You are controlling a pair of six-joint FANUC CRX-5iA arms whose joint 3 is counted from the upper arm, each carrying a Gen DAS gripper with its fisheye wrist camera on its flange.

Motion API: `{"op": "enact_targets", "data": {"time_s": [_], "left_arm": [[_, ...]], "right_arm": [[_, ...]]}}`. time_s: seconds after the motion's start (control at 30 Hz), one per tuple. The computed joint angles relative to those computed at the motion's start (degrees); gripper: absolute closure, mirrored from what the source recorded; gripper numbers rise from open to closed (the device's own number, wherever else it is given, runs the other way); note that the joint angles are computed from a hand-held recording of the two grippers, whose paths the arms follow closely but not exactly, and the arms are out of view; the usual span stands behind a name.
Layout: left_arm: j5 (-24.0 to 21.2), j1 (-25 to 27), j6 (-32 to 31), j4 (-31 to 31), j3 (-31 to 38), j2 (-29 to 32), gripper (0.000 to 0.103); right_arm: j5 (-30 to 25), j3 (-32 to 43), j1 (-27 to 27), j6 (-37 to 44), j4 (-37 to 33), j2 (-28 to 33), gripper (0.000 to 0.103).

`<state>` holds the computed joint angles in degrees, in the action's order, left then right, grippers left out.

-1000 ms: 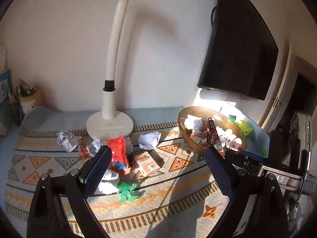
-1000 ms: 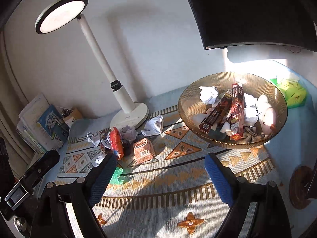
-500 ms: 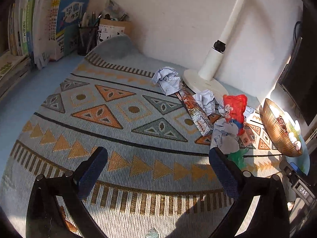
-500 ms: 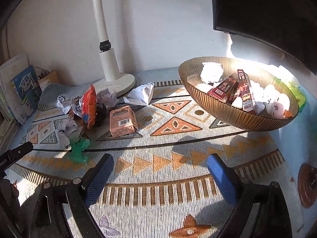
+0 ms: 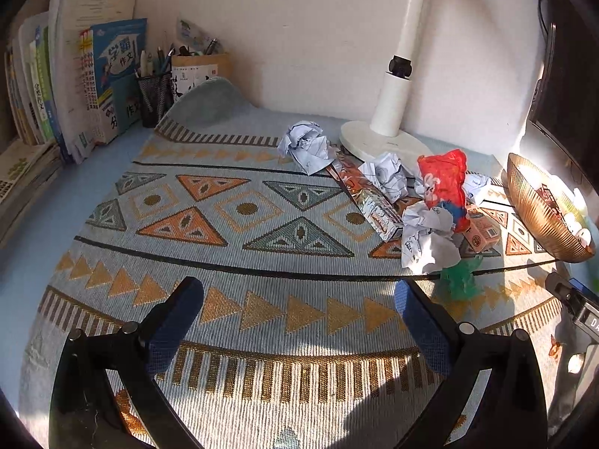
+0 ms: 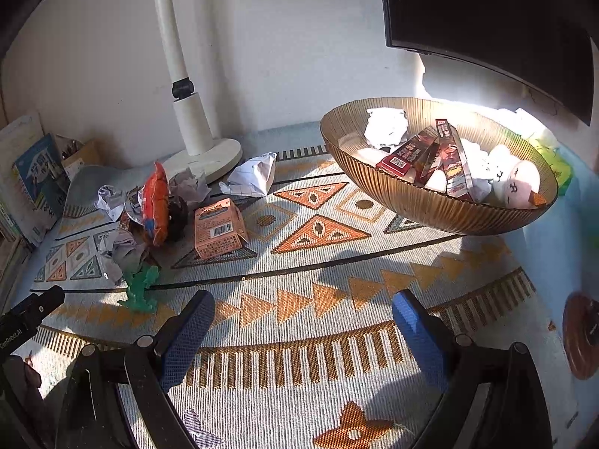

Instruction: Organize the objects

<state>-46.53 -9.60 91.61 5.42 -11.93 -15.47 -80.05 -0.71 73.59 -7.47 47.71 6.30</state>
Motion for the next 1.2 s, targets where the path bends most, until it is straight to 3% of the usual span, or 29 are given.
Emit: {"op": "enact_targets", "data": {"time_s": [0.4,1.2], "left_arm": [[0.2,1.22,-1.8,3.3,-1.09,-0.08,0.001],[-0.22,1.08,-1.48,2.95,-0.72,0.18,0.001]], "right_arm": [[0.53,-0.46,0.01,-0.76,0.15,-0.33,0.008],[1.56,-0.65,-0.28,-0.72,-0.86,-0.76,0.008]]}}
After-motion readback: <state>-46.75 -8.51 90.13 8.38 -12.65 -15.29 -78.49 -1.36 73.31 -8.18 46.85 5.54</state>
